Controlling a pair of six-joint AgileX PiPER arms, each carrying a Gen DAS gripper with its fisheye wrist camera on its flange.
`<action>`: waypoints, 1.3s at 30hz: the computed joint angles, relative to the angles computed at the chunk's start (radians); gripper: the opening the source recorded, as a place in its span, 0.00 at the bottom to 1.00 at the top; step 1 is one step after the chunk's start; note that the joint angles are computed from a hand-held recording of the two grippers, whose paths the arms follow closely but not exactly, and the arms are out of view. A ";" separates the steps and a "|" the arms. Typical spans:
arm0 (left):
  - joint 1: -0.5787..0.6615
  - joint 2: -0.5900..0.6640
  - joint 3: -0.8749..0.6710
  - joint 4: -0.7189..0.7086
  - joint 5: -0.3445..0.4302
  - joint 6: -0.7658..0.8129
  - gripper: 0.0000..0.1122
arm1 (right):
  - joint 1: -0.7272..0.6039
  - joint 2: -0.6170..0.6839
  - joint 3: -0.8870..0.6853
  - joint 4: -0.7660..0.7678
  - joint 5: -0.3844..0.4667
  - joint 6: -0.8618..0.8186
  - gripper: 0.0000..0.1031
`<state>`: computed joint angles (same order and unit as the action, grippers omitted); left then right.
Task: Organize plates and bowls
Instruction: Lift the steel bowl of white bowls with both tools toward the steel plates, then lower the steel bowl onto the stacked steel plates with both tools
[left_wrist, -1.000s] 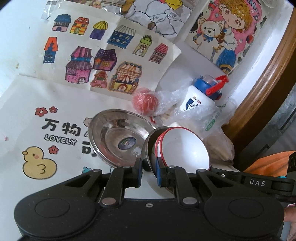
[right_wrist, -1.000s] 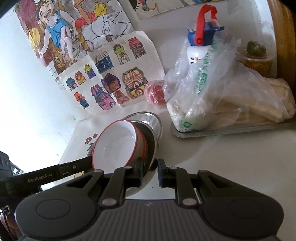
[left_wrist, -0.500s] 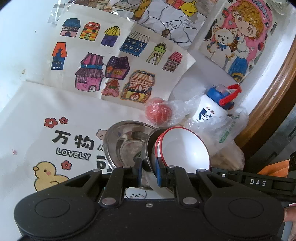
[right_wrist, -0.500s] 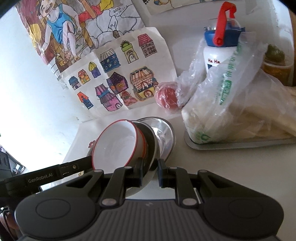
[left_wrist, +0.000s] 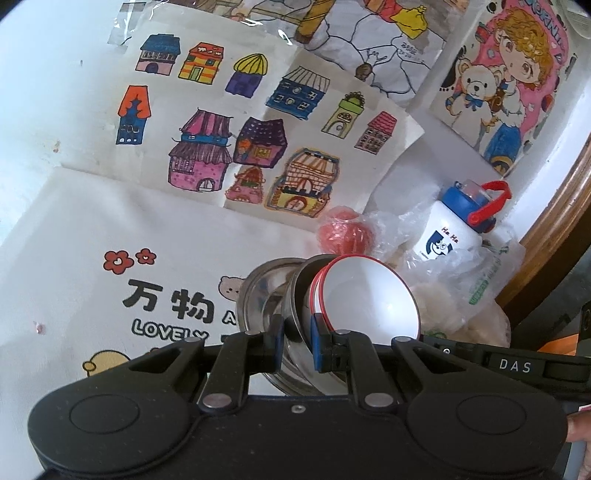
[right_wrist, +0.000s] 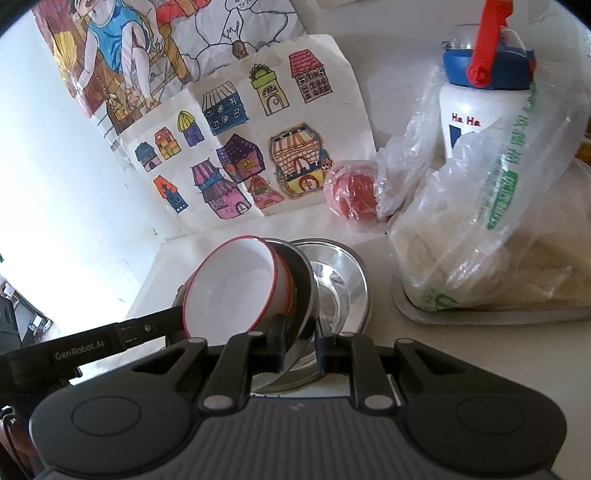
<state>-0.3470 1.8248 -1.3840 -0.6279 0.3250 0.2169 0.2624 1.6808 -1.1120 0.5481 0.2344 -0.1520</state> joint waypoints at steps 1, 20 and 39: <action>0.003 0.006 -0.006 -0.001 0.003 0.001 0.13 | -0.001 0.007 -0.007 -0.001 0.002 -0.001 0.17; 0.011 0.093 -0.107 0.060 0.042 -0.064 0.13 | -0.020 0.078 -0.074 -0.009 0.030 -0.010 0.17; -0.001 0.126 -0.144 0.144 0.050 -0.151 0.13 | -0.026 0.104 -0.092 0.009 0.020 -0.040 0.17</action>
